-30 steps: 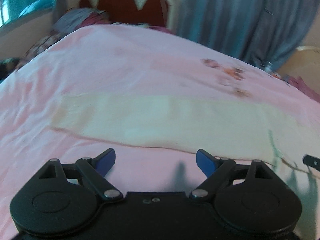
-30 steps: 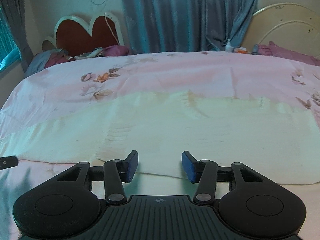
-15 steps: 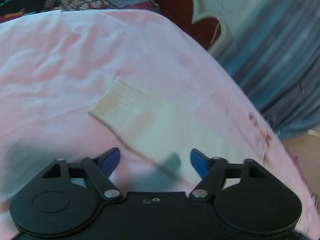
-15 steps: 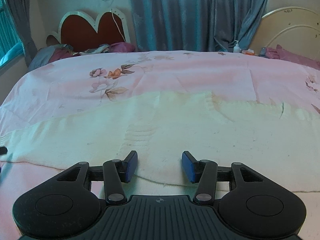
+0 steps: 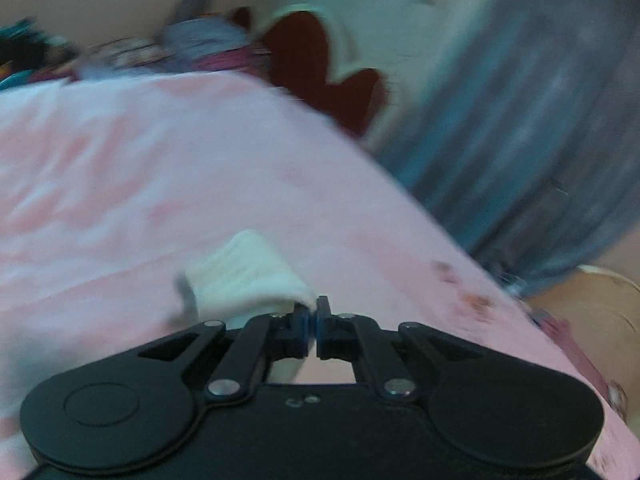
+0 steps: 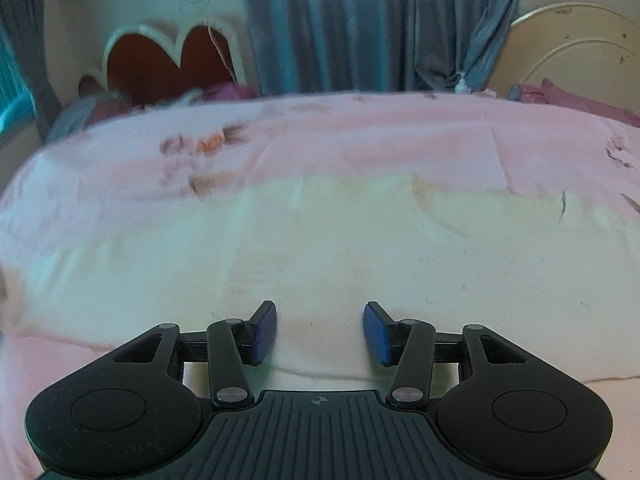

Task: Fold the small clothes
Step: 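Carry the sleeve across the body with the left gripper and release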

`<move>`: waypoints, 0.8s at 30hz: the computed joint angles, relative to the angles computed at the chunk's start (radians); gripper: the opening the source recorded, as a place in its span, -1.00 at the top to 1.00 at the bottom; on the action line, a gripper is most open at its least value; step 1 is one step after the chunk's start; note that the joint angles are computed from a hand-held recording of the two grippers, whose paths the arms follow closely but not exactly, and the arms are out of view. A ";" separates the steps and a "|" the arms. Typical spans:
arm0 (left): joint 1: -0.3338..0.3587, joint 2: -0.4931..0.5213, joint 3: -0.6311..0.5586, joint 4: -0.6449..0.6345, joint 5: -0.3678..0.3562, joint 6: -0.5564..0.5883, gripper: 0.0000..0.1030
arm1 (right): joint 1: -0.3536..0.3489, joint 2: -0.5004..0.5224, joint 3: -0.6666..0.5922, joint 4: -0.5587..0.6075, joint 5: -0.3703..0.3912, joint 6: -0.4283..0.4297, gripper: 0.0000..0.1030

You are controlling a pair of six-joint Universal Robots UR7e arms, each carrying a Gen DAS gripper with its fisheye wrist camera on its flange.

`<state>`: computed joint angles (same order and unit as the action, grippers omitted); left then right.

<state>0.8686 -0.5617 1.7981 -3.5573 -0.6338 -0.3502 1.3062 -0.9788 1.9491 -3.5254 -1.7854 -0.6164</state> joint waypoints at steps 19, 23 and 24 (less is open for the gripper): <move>-0.138 0.394 -0.515 0.459 -0.537 0.177 0.94 | -0.236 -0.362 0.210 -0.016 0.176 0.141 0.04; -0.154 0.422 -0.521 0.566 -0.521 0.163 0.49 | -0.282 -0.411 0.223 0.044 0.214 0.167 0.03; -0.159 0.419 -0.513 0.586 -0.498 0.153 0.33 | -0.289 -0.421 0.226 0.061 0.228 0.174 0.03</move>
